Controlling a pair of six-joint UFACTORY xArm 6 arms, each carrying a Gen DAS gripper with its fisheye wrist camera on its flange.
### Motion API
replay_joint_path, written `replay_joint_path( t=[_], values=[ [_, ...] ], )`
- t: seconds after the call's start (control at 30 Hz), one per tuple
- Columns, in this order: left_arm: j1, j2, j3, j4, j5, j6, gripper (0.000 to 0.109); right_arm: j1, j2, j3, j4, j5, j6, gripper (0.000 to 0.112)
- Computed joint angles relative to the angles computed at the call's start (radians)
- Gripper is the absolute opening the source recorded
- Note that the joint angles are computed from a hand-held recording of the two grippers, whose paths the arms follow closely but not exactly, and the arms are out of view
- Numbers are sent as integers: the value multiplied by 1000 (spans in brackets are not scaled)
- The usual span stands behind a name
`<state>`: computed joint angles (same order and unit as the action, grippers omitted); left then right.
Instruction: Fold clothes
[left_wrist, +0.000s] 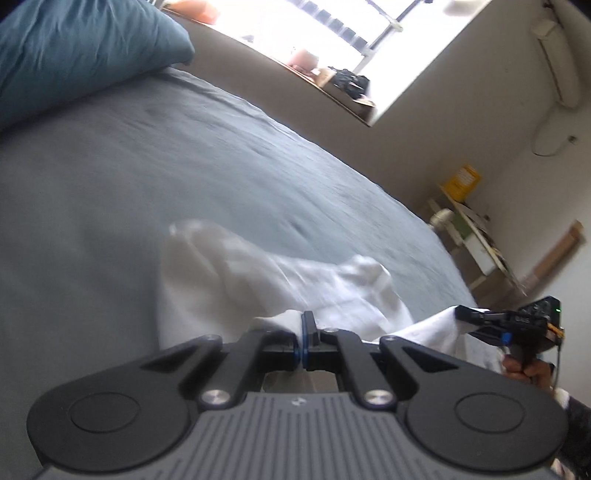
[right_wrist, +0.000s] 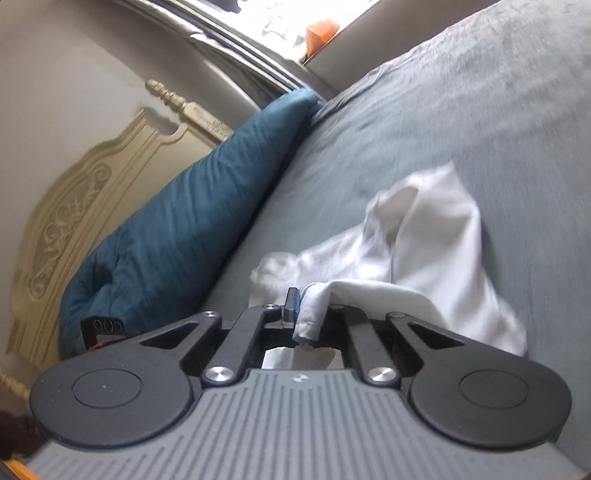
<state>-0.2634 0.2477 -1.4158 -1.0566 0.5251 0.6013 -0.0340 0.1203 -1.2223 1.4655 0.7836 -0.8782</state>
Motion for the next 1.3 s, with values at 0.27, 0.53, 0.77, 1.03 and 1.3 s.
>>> replay_joint_path(
  t=[0.27,0.53,0.77,1.03,1.3],
  values=[
    [69,320,-366,172,130,-485,47,12,378,-378,-157,-62,407,17],
    [118,221,-221,-76,41,-379,64,-57,291,-214,37,-4,329,50],
    [134,27,-32,16,91,-257,69,-150,58,78,305,66,105,61],
    [120,-322,311,275,208,-264,73,-223,-164,376,194,98,127,74],
    [49,-486,546,246,195,-260,78,-240,-261,482,131,93,170,74]
  ],
)
